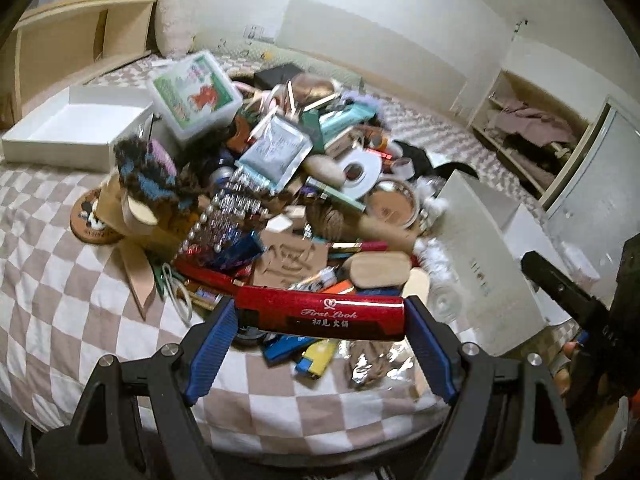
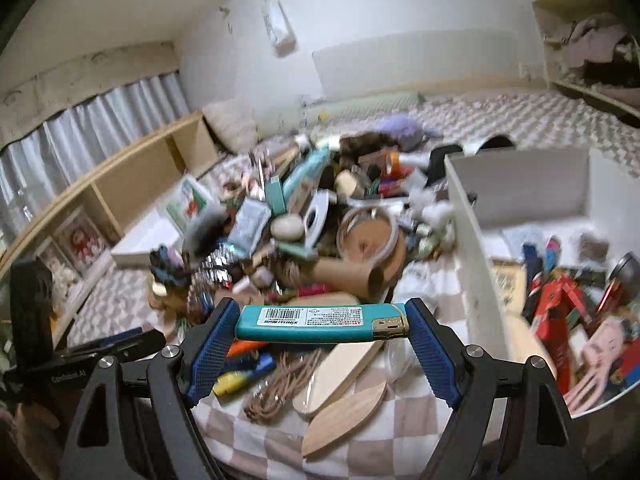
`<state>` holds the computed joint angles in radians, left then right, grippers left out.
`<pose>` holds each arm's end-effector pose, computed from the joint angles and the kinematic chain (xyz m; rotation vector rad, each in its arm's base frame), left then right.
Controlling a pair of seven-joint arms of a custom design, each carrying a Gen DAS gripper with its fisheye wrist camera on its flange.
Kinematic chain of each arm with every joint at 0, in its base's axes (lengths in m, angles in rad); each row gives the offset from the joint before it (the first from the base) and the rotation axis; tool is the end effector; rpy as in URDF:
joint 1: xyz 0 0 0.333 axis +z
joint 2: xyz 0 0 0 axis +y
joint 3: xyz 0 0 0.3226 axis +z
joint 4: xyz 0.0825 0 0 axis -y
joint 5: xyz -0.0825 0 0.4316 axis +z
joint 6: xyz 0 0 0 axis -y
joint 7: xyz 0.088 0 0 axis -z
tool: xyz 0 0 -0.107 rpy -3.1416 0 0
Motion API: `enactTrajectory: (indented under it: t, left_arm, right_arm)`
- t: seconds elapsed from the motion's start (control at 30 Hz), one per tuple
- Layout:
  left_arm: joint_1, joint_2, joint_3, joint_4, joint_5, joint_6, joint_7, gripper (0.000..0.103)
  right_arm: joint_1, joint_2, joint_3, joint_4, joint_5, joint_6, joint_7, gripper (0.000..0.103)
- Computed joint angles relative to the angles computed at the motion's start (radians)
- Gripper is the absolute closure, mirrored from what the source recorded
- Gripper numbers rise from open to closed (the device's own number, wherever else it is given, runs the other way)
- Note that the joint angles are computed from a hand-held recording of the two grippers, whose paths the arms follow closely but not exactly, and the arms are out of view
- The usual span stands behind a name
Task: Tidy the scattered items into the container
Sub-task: 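Lift the red tube with the left tool while the right tool lifts the teal lighter, then carry the red tube with the left tool while the right tool carries the lighter over the white box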
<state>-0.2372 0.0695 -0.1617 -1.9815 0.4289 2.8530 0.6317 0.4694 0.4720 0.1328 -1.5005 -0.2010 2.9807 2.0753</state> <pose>0.6015 -0.2755 0.5082 -1.9945 1.6568 -1.0346 0.6522 0.4386 0.5094 -1.6849 1.3352 -0.3678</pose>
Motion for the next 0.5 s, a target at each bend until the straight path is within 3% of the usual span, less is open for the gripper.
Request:
enactTrajectory:
  t: [0.17,0.5]
  left_arm:
    - [-0.007,-0.009,0.0,0.027,0.068,0.009,-0.033,0.02]
    - [-0.036,0.035,-0.002,0.149,0.139,0.028,-0.004,0.02]
  right_arm:
    - [0.07,-0.039,-0.103,-0.004,-0.098,0.024,0.093,0.019]
    - [0.135,-0.096,-0.234,-0.002,-0.314,0.048,0.302,0.019]
